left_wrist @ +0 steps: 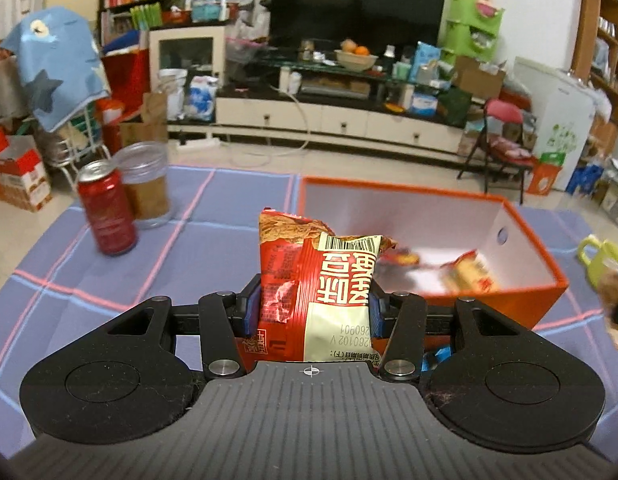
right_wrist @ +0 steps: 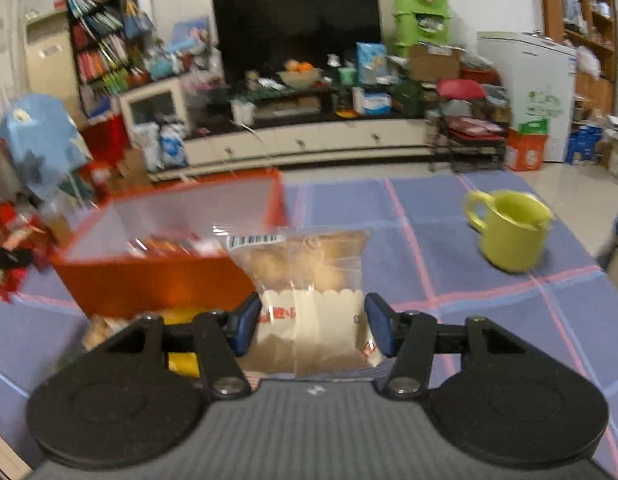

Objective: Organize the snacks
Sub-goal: 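Drop red-and-white bag into orange box with left tool while right tool drops pastry bag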

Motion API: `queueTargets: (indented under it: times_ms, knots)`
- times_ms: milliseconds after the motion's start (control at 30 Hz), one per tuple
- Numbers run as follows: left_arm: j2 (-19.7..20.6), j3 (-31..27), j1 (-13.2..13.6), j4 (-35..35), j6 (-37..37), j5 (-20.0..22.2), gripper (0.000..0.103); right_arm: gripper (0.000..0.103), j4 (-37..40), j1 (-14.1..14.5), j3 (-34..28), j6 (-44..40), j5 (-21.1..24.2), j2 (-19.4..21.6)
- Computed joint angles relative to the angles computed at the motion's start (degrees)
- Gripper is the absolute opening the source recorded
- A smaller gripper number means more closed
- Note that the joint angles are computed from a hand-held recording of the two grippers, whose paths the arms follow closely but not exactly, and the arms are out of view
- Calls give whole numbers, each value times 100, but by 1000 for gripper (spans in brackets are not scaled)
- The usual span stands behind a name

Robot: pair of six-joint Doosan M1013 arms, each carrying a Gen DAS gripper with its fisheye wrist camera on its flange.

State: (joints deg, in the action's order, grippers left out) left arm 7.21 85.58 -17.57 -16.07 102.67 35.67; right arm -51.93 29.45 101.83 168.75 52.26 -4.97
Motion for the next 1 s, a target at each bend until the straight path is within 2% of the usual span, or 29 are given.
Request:
queueTargets:
  times_ms: [133, 267, 467, 533, 567, 633, 667, 700, 800, 900, 1000]
  knots:
    - [265, -316, -235, 211, -270, 44, 22, 56, -12, -239, -418, -268, -622, 343]
    - [501, -568, -403, 453, -618, 154, 22, 56, 99, -436, -847, -329, -966, 743]
    - [755, -811, -672, 1811, -1561, 175, 22, 56, 176, -528, -1258, -477, -897, 1195]
    - [832, -866, -704, 1964, -1701, 173, 22, 57, 179, -530, -1347, -557, -724, 1309]
    - [861, -870, -698, 1935, -1689, 139, 24, 59, 194, -533, -1363, -555, -661, 1346]
    - [884, -868, -696, 1898, -1569, 93, 49, 65, 406, -578, -1448, -722, -508, 1446]
    - [857, -818, -699, 1947, -1535, -18, 71, 66, 452, -589, -1417, -725, -512, 1443]
    - [802, -733, -696, 1994, -1475, -192, 77, 67, 460, -600, -1384, -685, -568, 1421]
    - [665, -624, -633, 2030, -1431, -385, 77, 72, 161, -541, -1258, -446, -615, 1288]
    - [483, -516, -459, 1646, -1267, -433, 77, 73, -182, -434, -1121, -268, -615, 1111]
    - [234, -272, -363, 1911, -1406, -547, 79, 78, -336, -338, -824, -432, -847, 799]
